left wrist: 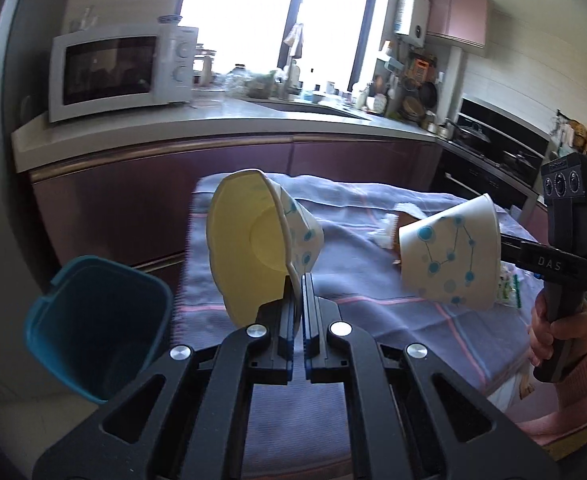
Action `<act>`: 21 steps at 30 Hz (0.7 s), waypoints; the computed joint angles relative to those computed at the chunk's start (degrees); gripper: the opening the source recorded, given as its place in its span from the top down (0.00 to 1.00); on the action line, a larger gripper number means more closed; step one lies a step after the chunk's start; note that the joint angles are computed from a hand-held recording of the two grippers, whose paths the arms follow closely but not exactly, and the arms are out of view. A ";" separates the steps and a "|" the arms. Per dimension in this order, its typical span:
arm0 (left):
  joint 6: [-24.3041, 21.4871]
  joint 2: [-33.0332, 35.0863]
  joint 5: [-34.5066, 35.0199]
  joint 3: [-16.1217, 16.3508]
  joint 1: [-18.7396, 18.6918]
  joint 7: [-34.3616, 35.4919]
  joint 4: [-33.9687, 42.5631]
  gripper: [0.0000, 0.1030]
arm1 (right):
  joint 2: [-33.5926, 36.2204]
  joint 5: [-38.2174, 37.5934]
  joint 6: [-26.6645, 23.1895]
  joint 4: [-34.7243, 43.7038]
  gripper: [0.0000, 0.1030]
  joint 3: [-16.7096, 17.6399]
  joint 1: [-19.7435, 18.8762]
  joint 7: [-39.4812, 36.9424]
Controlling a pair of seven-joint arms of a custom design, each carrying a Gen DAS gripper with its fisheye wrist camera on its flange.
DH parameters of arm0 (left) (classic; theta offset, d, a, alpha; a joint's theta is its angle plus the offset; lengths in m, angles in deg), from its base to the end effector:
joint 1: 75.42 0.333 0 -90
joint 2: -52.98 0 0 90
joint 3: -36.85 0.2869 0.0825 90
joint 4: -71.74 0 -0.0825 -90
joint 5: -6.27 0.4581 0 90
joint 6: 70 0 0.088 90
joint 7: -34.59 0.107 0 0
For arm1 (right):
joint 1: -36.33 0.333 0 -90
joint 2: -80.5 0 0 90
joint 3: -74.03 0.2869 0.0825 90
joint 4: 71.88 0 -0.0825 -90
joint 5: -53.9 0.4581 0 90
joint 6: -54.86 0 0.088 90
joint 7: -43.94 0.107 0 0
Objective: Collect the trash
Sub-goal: 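Carry both held paper cups over the teal bin with both tools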
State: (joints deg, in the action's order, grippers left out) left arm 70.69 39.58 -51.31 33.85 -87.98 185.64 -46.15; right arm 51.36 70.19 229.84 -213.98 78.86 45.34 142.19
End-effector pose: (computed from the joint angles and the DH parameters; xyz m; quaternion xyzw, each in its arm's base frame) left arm 0.5893 -0.1658 0.5618 -0.3540 0.7995 -0.4744 0.1019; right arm 0.5104 0.1064 0.5456 -0.5565 0.6514 -0.2336 0.4599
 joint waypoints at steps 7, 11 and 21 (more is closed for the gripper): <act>6.77 9.07 11.10 -0.47 5.44 -10.05 7.37 0.97 | 20.87 16.87 -4.83 21.70 0.98 -12.48 16.31 -21.57; 7.60 15.18 17.23 -1.91 8.76 -15.69 12.14 0.97 | 31.63 22.25 -12.35 34.03 0.98 -11.18 14.44 -24.33; 4.61 29.16 29.14 -6.77 14.13 -25.91 24.85 0.96 | 51.34 6.81 -25.68 57.54 0.97 -7.85 10.33 -9.67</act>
State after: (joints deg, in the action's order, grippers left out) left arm 75.30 68.74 -22.17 27.08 -73.85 159.74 -21.31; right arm 102.70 77.00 204.16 -156.43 71.01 55.67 132.52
